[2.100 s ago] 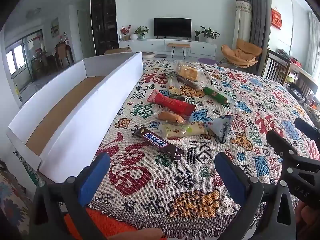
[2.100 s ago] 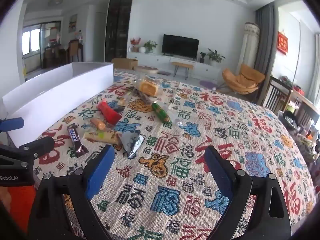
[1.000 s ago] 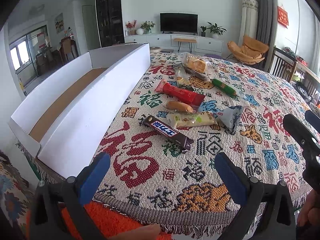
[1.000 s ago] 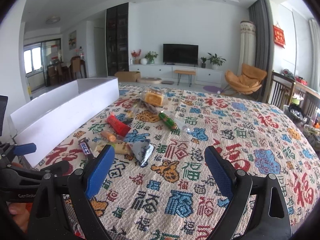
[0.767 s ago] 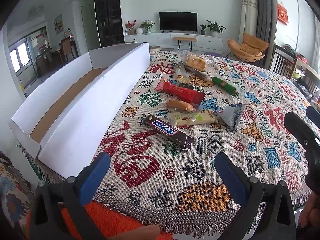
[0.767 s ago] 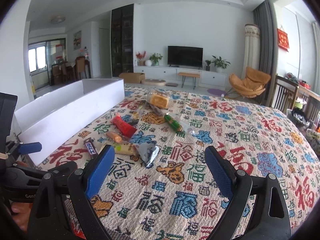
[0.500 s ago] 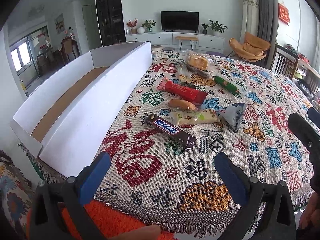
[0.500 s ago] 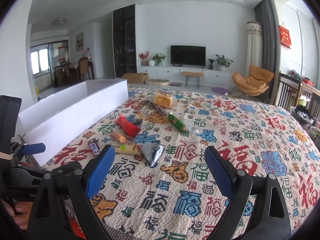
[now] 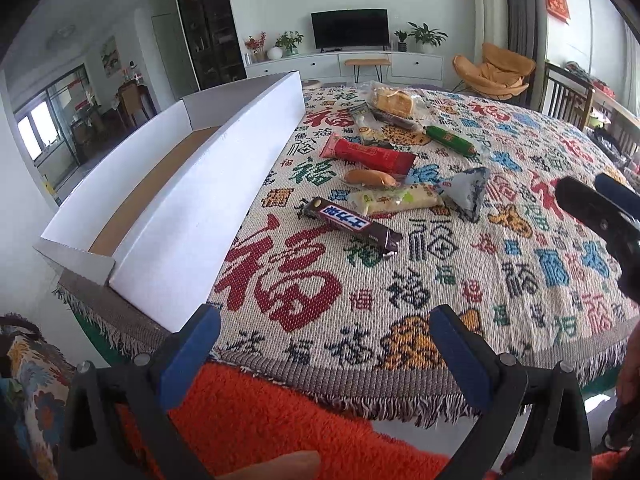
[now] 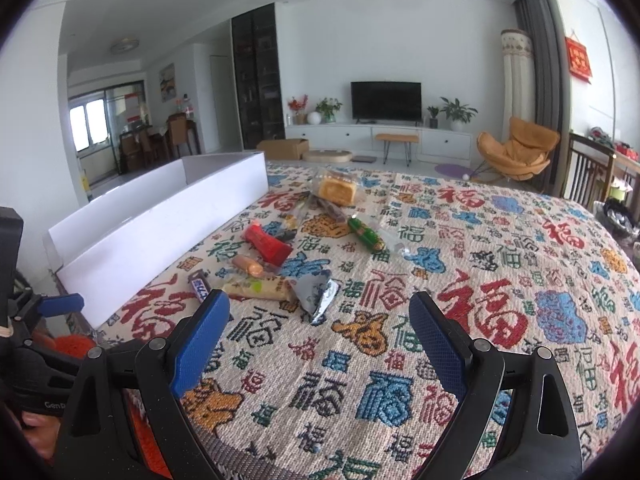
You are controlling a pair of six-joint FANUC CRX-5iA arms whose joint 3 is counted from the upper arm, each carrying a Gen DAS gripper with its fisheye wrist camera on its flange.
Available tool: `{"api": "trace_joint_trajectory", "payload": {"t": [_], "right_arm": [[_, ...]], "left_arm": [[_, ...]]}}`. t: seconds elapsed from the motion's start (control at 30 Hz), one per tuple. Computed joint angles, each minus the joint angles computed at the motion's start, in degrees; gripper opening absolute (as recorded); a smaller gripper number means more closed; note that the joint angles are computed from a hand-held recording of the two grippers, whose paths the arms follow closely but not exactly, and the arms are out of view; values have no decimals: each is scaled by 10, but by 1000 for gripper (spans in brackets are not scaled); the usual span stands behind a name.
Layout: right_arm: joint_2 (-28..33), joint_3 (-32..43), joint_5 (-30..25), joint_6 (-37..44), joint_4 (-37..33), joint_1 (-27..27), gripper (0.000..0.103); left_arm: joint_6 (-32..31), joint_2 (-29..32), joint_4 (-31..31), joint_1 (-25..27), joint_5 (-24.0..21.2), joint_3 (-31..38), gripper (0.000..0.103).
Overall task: Organize snacks
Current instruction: 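Grasp the wrapped orange sausage with the right gripper and lift it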
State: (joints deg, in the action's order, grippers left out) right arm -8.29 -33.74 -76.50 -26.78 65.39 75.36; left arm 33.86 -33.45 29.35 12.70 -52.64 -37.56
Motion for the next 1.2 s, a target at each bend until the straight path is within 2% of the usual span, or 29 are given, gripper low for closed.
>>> {"api": "trace_joint_trajectory", "payload": {"t": [0.07, 0.13, 0.2, 0.27, 0.4, 0.43, 0.47, 0.53, 0.6, 0.67, 0.7, 0.73, 0.83, 1.03, 1.1, 1.13, 1.2], "right_arm": [[-17, -8, 64, 24, -2, -22, 93], [-33, -5, 157, 87, -23, -64, 93], [-41, 22, 250, 195, -93, -117, 93], [-20, 81, 273, 315, -196, -160, 93], [67, 275, 219, 614, -487, -264, 93], [96, 328, 191, 685, -551, -289, 90], [120, 367, 169, 733, -585, -305, 90], [177, 440, 114, 800, -599, -318, 90], [224, 499, 71, 845, -612, -327, 84], [268, 551, 35, 876, -633, -335, 44], [286, 573, 14, 886, -639, -340, 39], [303, 590, -2, 892, -638, -341, 40], [339, 622, -43, 908, -616, -337, 58], [365, 637, -58, 908, -624, -345, 69], [369, 640, -61, 910, -619, -343, 68], [369, 642, -64, 910, -620, -343, 64], [366, 643, -62, 907, -622, -343, 27]], "left_arm": [[-22, -10, 4, 12, -9, -8, 103], [-27, -9, 0, 13, -13, -9, 103], [-14, 2, -14, 5, -15, -2, 103], [-3, 15, -20, 1, -21, 5, 103], [6, 35, 1, 19, -49, 12, 103], [8, 40, 5, 24, -56, 13, 103], [12, 44, 8, 27, -61, 15, 103], [17, 53, 12, 32, -71, 18, 103], [20, 59, 15, 35, -80, 21, 103], [20, 63, 18, 37, -85, 22, 103], [19, 64, 19, 37, -85, 22, 103], [19, 65, 19, 38, -87, 22, 103], [19, 69, 20, 37, -91, 25, 103], [20, 78, 17, 33, -94, 30, 103], [20, 79, 18, 34, -93, 30, 103], [20, 81, 19, 34, -94, 31, 103], [23, 84, 18, 34, -97, 33, 103]]}}
